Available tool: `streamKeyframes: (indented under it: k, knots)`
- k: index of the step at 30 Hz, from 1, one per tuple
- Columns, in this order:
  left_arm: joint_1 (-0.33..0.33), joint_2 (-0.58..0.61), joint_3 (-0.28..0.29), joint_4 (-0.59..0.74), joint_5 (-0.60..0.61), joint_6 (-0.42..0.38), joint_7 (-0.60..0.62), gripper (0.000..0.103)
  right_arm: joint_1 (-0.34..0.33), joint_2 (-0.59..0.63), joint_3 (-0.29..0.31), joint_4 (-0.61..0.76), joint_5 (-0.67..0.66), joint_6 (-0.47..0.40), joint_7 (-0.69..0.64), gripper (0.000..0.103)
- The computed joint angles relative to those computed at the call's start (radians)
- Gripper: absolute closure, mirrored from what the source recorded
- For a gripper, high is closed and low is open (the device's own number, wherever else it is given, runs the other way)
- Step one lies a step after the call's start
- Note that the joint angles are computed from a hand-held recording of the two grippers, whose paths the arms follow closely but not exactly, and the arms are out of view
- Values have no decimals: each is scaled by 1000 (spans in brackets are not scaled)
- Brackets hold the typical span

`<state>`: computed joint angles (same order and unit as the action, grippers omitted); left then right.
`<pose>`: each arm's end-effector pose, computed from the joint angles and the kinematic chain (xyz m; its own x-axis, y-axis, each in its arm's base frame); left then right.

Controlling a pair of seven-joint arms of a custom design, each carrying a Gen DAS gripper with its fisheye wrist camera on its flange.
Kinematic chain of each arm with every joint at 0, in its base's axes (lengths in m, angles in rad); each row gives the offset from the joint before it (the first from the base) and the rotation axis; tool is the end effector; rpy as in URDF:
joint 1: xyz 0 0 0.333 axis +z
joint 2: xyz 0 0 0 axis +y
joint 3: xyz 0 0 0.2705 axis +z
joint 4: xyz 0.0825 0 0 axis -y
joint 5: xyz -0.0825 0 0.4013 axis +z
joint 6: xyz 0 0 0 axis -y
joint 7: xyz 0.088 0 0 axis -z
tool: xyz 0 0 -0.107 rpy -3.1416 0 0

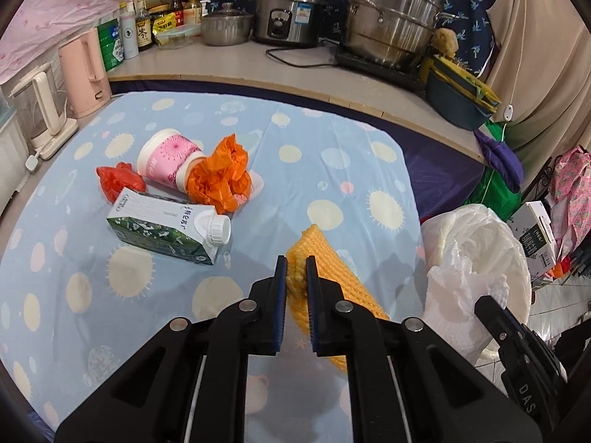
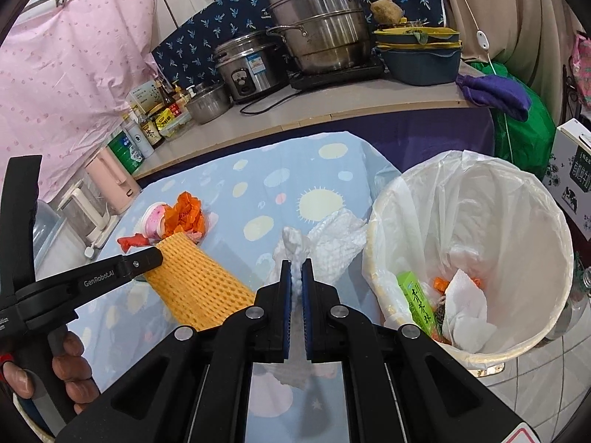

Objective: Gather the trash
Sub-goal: 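Carry the orange foam net and tissue over the bin with both grippers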

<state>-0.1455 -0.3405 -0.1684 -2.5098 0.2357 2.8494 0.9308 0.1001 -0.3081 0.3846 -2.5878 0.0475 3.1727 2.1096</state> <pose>0.4724 -0.1670 0.4254 0.0579 -0.9863 0.1547 -0.7711 -0.1426 -0.6205 0.4399 0.2272 0.4080 0.0766 -0.9425 -0.3252 -0.6931 0.1841 -0.6969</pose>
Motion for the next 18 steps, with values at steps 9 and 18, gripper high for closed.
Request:
streamKeyframes:
  k: [9,18]
  knots:
    - [-14,-97,-10,-28,4,5,-2,94,-38,-97,27,-40,30,30,-7,97]
    - [-23,-90,-51,26,53,-13,-31,93,-77,-189,32,-92,81,41,-41,97]
